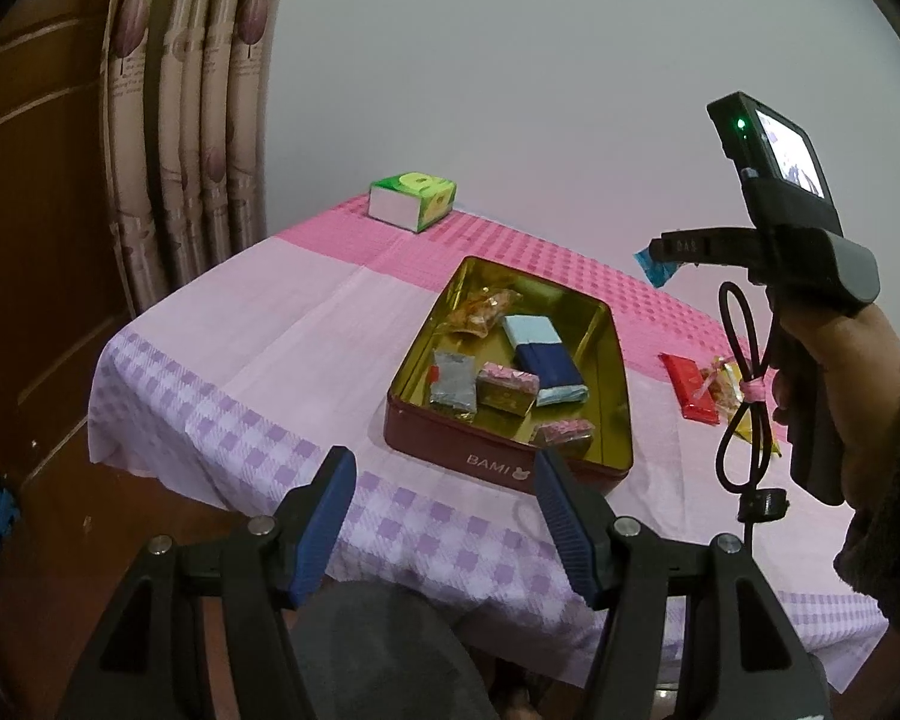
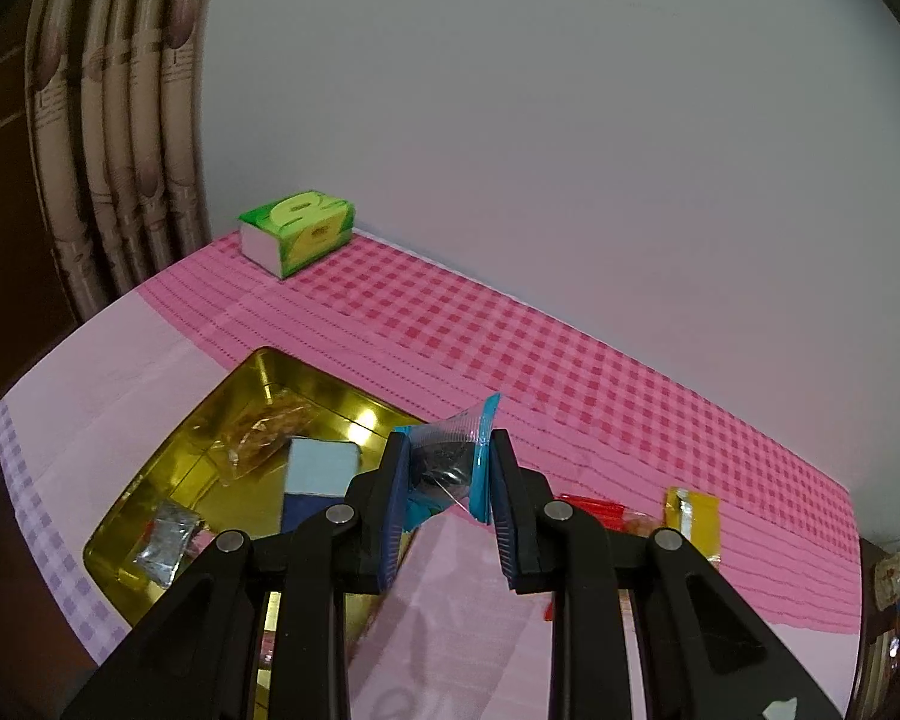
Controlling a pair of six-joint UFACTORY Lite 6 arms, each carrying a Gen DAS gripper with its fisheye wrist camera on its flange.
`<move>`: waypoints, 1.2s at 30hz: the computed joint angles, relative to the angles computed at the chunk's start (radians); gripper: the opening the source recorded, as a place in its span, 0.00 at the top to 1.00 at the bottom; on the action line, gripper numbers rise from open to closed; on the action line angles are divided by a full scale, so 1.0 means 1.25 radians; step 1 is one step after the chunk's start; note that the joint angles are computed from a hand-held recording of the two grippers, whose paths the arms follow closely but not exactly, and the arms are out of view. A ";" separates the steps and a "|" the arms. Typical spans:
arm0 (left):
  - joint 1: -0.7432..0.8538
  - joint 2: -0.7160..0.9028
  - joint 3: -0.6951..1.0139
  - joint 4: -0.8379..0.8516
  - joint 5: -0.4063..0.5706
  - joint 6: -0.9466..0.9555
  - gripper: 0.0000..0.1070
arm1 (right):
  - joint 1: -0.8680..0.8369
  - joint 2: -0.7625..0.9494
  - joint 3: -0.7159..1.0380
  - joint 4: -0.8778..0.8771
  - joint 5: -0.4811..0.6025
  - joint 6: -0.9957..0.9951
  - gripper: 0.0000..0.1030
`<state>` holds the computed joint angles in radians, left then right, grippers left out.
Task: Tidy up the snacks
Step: 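Carry the blue candy into the tin box and open the right gripper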
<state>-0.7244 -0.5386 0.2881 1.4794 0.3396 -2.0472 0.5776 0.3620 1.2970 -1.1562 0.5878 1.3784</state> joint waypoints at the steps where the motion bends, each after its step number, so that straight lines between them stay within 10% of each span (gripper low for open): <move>1: 0.004 0.000 -0.001 0.002 -0.003 -0.001 0.41 | 0.002 0.002 0.003 0.003 -0.001 -0.004 0.77; 36: 0.096 0.076 0.016 0.088 -0.093 -0.074 0.41 | 0.075 0.387 0.350 0.262 -0.083 -0.265 0.76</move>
